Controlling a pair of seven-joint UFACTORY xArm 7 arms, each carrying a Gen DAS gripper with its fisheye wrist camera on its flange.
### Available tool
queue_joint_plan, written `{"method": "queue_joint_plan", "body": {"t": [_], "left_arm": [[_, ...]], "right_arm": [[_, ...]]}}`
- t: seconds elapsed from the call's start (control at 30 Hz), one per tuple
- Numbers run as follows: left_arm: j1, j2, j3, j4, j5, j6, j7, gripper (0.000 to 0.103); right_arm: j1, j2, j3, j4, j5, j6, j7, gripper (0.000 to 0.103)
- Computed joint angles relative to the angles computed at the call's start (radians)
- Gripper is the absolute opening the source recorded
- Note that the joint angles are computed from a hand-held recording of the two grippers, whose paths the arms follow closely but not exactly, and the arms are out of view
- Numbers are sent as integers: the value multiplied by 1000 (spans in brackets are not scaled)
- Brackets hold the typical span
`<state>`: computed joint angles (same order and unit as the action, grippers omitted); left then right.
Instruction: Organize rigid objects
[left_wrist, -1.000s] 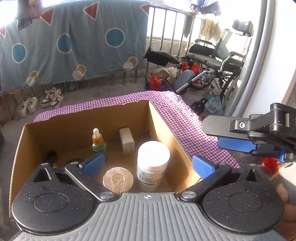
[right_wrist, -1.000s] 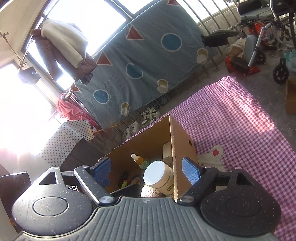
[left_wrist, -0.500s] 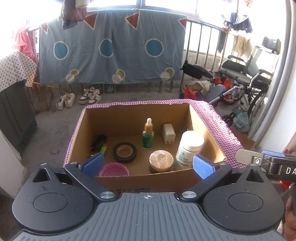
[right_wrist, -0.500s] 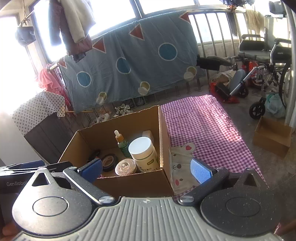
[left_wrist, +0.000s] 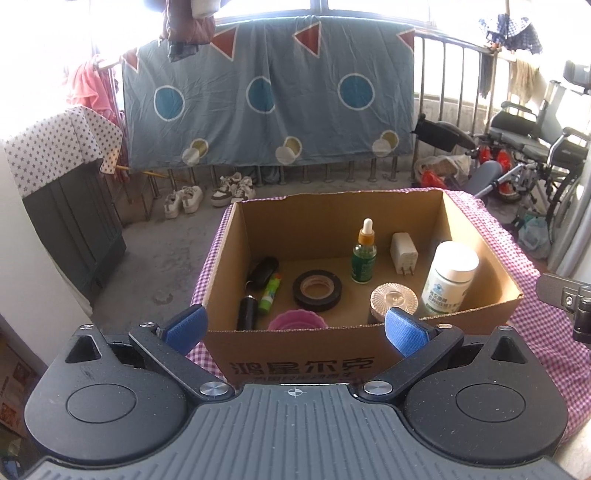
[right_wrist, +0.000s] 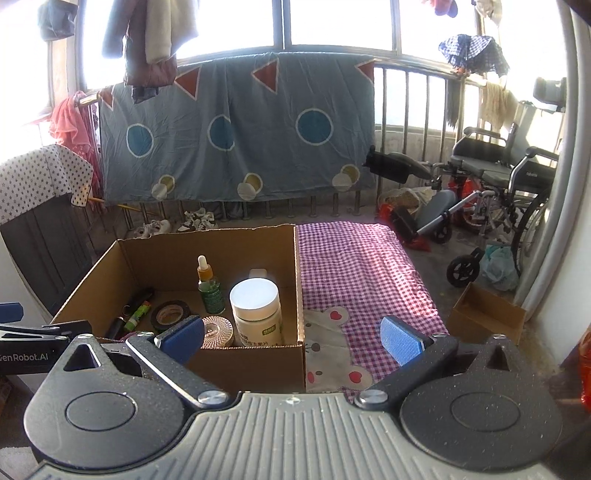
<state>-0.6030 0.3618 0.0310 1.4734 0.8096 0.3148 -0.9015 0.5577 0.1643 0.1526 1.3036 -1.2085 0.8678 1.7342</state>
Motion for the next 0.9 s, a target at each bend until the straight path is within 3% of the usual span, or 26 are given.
{"method": "queue_joint_plan", "body": {"t": [0.53,0.9], "left_arm": [[17,75,-4,71,-123,63,79,103],[18,117,-12,127,-218,75,188,103]], "right_arm": [[2,146,-58,132,139,-125,-188,103],[29,194,-113,183,229,-169,-242,103]]}}
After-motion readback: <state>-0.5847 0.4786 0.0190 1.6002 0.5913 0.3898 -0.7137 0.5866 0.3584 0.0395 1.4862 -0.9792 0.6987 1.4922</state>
